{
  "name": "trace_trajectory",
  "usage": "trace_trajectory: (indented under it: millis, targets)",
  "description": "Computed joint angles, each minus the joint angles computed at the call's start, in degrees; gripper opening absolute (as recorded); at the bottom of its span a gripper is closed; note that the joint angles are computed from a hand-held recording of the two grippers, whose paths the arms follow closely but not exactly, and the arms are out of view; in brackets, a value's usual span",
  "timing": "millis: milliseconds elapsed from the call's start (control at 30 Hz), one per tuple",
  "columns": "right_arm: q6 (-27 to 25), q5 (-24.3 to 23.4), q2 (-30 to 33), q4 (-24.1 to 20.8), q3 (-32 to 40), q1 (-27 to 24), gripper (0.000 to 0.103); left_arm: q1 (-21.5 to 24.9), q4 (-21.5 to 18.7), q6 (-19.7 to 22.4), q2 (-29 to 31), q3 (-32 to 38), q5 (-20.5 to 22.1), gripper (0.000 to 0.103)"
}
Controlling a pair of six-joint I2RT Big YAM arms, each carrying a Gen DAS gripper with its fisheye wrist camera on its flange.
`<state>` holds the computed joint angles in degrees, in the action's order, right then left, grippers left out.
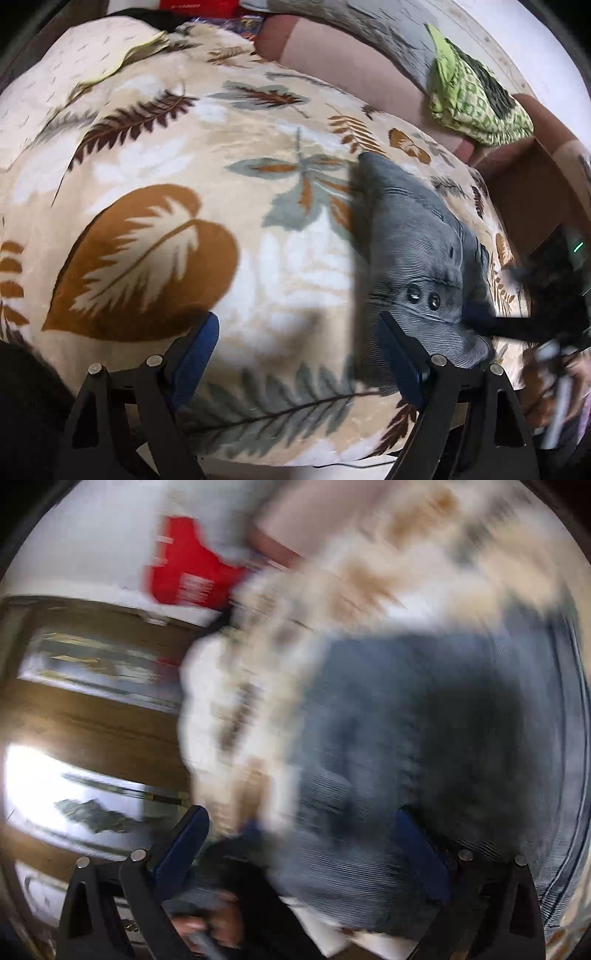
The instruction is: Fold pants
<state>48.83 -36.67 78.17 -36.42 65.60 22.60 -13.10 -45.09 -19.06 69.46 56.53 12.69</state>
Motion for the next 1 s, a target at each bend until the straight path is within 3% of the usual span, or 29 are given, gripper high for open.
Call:
trace_trajectory:
  millis: [67, 133, 267, 300, 400, 467, 533, 633, 700, 767, 867, 933, 967, 1000]
  targets:
    - [0.17, 0.47, -1.44, 2.31, -1.89, 0.02, 0.096, 0.78, -0.95, 0.61, 0.72, 0.10, 3.07, 0.086]
    - [-0.66, 2.99, -2.38, -3.24, 0.50, 0.24, 0.096, 1.37, -0.38, 0.43, 1.31, 0.15, 8.07, 0.086]
    - [-6.06, 6.82, -6.04, -6.68, 1.88, 0.16, 0.096, 2.63, 0.24, -1.54, 3.33, 0.92, 18.46, 0.086]
    - [-7.79, 9.82, -6.53, -8.89, 3.00, -0.44, 0.096, 2.72, 0.72, -2.74, 4.37, 1.23, 21.10, 0.086]
    - [-11.47, 15.33, -4.22, -14.69, 8.40, -2.22, 0.096, 1.61, 3.36, -4.73, 6.56, 2.09, 24.01, 0.086]
    - [-15.84, 15.08, -0.52, -17.94, 13.79, -2.53, 0.096, 0.65, 4.06, -5.99, 8.24, 3.23, 25.59, 0.086]
    - [-22.99, 15.38, 5.46, -24.62, 22.15, -1.83, 0.096, -0.60, 4.56, -5.55, 9.76, 4.30, 26.30, 0.086]
    - [-30.77, 21.51, 16.37, -35.66, 36.70, 1.21, 0.096, -1.70, 4.63, -4.06, 10.42, 5.10, 24.56, 0.085]
    - [-34.13, 24.56, 25.28, -42.64, 47.75, 3.31, 0.096, -2.64, 4.59, -2.98, 10.48, 5.40, 22.97, 0.084]
    - [-36.01, 26.79, 32.08, -48.28, 55.78, 4.71, 0.096, -3.24, 4.15, -1.47, 10.47, 5.49, 21.68, 0.073]
    - [-36.47, 28.40, 38.76, -53.69, 62.57, 5.41, 0.096, -3.79, 3.98, 0.45, 10.37, 5.31, 20.25, 0.069]
    - [-35.47, 27.56, 43.05, -57.89, 66.59, 5.33, 0.057, -3.75, 4.13, 0.73, 10.38, 5.16, 20.32, 0.068]
    - [-33.81, 29.34, 43.76, -58.27, 66.59, 5.15, 0.038, -3.76, 4.30, 0.92, 10.45, 5.08, 20.16, 0.068]
    - [-30.25, 28.01, 42.55, -55.78, 63.83, 4.15, 0.037, -3.92, 4.48, 0.99, 10.48, 5.08, 19.92, 0.068]
